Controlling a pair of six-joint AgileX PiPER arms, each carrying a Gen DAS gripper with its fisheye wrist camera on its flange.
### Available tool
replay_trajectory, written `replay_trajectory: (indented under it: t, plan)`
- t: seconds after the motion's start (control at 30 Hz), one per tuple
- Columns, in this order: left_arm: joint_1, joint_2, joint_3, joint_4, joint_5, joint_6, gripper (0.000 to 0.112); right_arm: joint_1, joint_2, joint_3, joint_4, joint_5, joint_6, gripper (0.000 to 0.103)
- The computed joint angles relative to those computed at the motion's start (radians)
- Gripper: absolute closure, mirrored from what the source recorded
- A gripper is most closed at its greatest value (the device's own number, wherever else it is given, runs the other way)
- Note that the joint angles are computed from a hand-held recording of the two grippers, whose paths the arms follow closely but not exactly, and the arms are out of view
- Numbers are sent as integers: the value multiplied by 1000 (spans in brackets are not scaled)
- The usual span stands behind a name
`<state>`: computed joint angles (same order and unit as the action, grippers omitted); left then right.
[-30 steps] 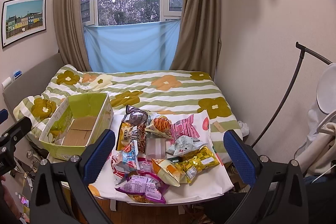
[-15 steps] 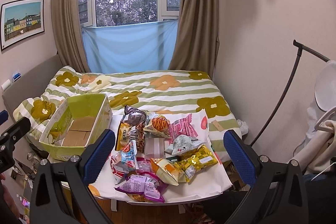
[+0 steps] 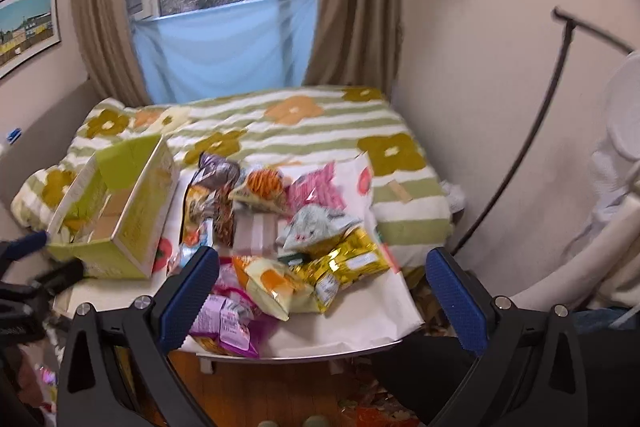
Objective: Organize snacks
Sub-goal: 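Grasp the purple biscuit pack with the left tool while the right tool grasps the orange bread pack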
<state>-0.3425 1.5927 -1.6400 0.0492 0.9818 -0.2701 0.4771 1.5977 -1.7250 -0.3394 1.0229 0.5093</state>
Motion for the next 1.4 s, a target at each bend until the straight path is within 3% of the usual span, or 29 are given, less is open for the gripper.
replay_trajectory:
  t: [0.23,0.4,0.57,0.67,0.9,1.07,1.27,1.4]
  plan:
    - [-94,157,-12,23,-21,-122,10,-157,79,67,321,-140,-364,0]
    - [-126,284,-85,54,5,-205,10,-230,192,23,545,-135,-610,0]
    - [-138,371,-139,78,32,-257,10,-254,291,-35,672,-99,-740,0]
    - [-141,407,-161,93,52,-275,10,-256,347,-78,704,-68,-785,0]
    - [-128,398,-115,76,17,-279,10,-252,460,-162,747,10,-856,1]
    - [-118,391,-80,46,-7,-264,17,-235,517,-212,743,50,-885,1]
    - [-104,380,-51,-6,-34,-224,33,-231,561,-262,745,77,-889,8]
    - [-107,370,-35,-11,-39,-221,37,-231,597,-306,739,112,-873,19]
